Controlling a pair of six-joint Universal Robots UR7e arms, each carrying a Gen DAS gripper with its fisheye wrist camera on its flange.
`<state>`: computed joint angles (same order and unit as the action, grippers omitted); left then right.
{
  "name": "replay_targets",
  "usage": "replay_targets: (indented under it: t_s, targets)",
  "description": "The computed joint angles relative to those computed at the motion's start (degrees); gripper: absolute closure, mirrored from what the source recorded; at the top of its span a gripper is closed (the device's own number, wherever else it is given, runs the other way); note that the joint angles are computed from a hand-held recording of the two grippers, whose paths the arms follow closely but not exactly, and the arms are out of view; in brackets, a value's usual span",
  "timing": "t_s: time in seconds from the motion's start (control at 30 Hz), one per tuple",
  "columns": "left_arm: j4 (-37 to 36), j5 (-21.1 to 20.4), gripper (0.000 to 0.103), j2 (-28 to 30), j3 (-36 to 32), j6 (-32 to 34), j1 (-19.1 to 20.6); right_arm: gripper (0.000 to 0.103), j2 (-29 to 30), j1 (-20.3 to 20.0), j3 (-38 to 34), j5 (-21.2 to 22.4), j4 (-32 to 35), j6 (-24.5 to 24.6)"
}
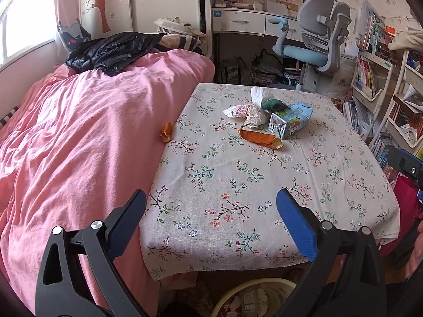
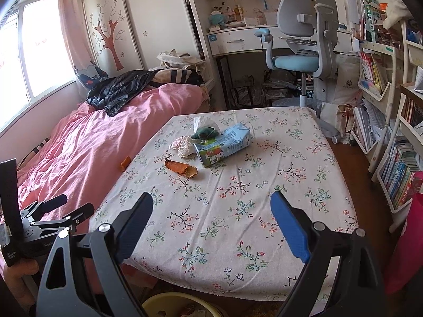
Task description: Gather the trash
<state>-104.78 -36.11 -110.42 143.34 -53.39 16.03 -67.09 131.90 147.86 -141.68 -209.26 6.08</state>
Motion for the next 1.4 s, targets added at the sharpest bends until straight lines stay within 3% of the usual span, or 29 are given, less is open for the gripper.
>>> replay_targets:
  t_s: [1.4]
  targets:
    - [-1.8,-0.1,0.008,0.6,0.1,1.5,0.1,0.016,1.7,0.4,-0.6,-0.1,0.4,0.6]
